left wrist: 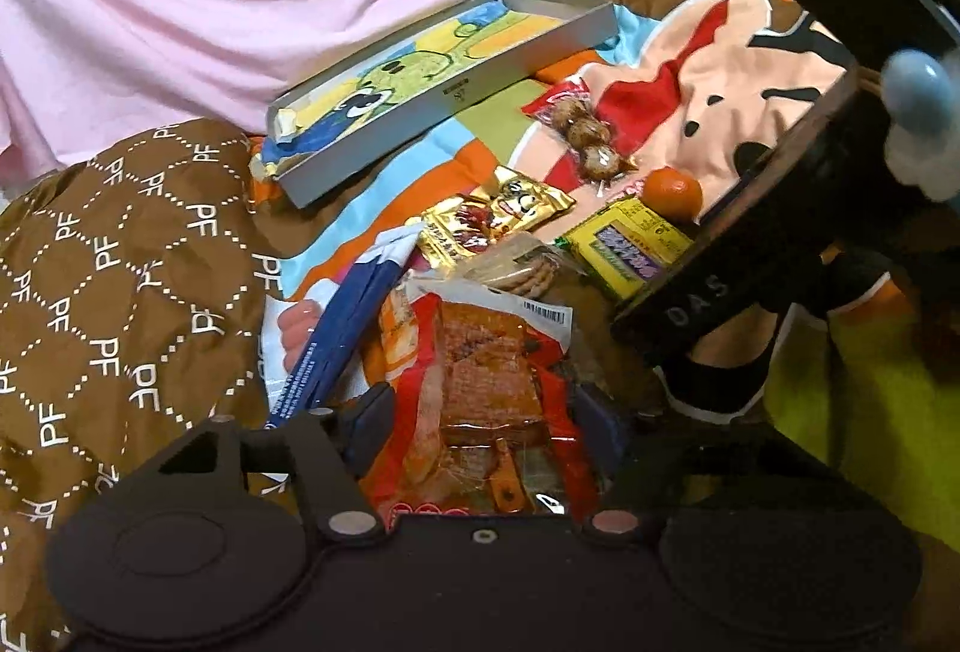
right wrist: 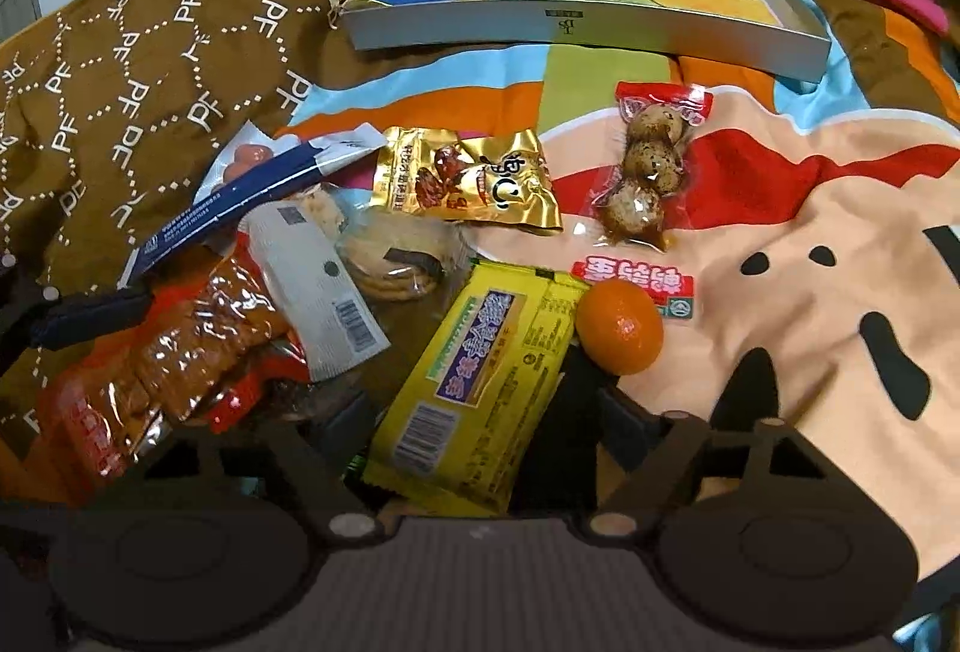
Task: Organize snacks
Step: 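Move the right tool to the yellow snack bar while the left tool approaches the red snack pack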
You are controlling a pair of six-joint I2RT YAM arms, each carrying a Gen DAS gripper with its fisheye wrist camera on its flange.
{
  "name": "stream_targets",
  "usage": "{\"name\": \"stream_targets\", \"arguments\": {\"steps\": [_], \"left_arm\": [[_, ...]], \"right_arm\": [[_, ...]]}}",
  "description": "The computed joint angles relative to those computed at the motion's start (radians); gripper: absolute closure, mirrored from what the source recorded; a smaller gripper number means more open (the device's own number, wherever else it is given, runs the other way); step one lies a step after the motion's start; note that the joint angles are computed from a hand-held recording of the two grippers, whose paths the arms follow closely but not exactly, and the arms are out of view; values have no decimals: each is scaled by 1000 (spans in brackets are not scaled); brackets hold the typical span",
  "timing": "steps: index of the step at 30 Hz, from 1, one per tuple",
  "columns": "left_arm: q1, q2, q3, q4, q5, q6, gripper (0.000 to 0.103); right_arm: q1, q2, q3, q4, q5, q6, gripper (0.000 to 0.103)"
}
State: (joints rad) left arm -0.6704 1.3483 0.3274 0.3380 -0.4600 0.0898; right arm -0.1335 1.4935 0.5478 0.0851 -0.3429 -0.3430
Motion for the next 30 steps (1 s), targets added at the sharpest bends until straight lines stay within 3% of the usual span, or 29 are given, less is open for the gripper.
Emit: {"name": "stream_targets", "arguments": {"steps": [4,6,10,15,20,25,30], "left_arm": [[39,-35,-3,-34,26,-50,36],[73,-60,-1,-62,67,-87,36],[128,-74,7,-84,140,-138,34],[147,-42,21,-86,161,-155,31],[142,-48,12,-77,150,-170,36],[145,-60,13,-101,155,-202,46],[149,-87,1,-108,166,-237,51]], "right_arm": [[-11,-33,-11,-27,10,-19,41],[-22,-53,-22,-37,11,-35,44],[-31,-72,-47,-24,11,-45,41],[-4,-48,-67,45,33,-43,29],[-6,-26,-70,74,24,-29,27],[0,-32,-86,86,38,-36,43],[10,-53,-101,90,55,-50,47]]}}
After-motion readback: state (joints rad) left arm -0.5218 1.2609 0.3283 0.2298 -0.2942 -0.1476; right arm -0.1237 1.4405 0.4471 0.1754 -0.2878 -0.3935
